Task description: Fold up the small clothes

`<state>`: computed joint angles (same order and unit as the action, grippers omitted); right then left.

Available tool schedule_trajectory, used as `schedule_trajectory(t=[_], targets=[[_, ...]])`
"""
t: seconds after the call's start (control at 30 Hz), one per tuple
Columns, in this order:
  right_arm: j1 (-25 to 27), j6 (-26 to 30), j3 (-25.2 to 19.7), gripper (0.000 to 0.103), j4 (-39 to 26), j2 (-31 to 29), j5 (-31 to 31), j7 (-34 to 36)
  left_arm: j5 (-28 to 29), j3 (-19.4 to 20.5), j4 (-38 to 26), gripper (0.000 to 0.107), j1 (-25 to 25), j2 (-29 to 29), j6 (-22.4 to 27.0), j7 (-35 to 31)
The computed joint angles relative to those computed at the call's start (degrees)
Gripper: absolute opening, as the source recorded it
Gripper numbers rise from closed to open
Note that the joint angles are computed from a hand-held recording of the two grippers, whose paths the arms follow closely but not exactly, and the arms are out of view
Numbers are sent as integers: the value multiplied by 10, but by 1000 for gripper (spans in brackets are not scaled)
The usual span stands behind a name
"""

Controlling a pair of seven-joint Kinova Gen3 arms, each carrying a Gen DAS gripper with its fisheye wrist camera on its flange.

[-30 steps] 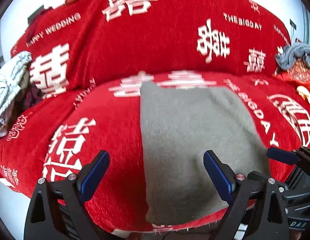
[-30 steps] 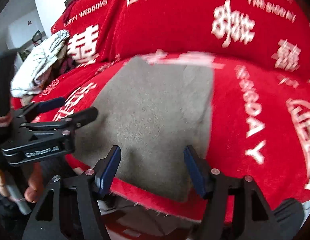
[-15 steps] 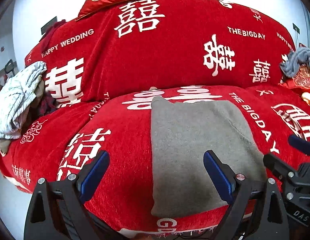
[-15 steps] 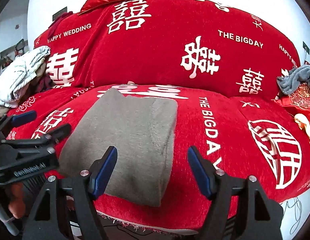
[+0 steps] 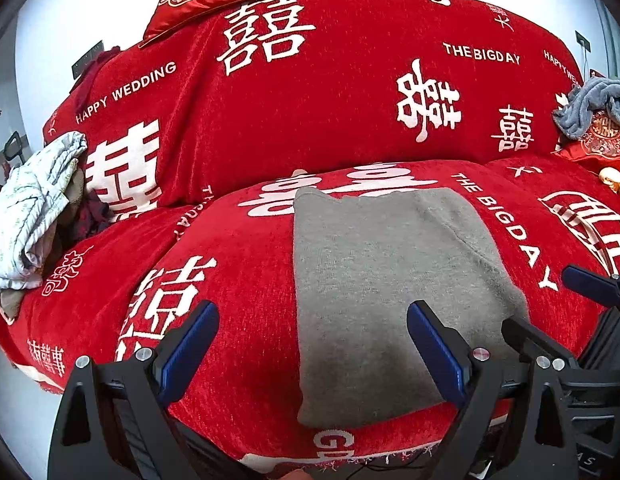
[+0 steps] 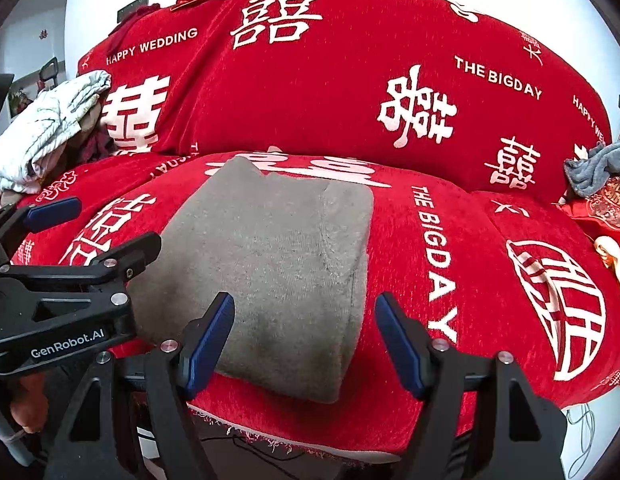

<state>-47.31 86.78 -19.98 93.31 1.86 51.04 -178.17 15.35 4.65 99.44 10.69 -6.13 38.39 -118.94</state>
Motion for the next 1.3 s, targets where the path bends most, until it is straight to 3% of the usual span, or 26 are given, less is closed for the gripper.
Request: schedule_trajectory(t=[0.4,1.3], targets=[[0,1,-1,76,1,0,4,-1,-19,5,4,96,3,-1,-4,13],[-7,3,6,76,-7,8,-3,3,-4,3,-6,95,-6,14,18,13]])
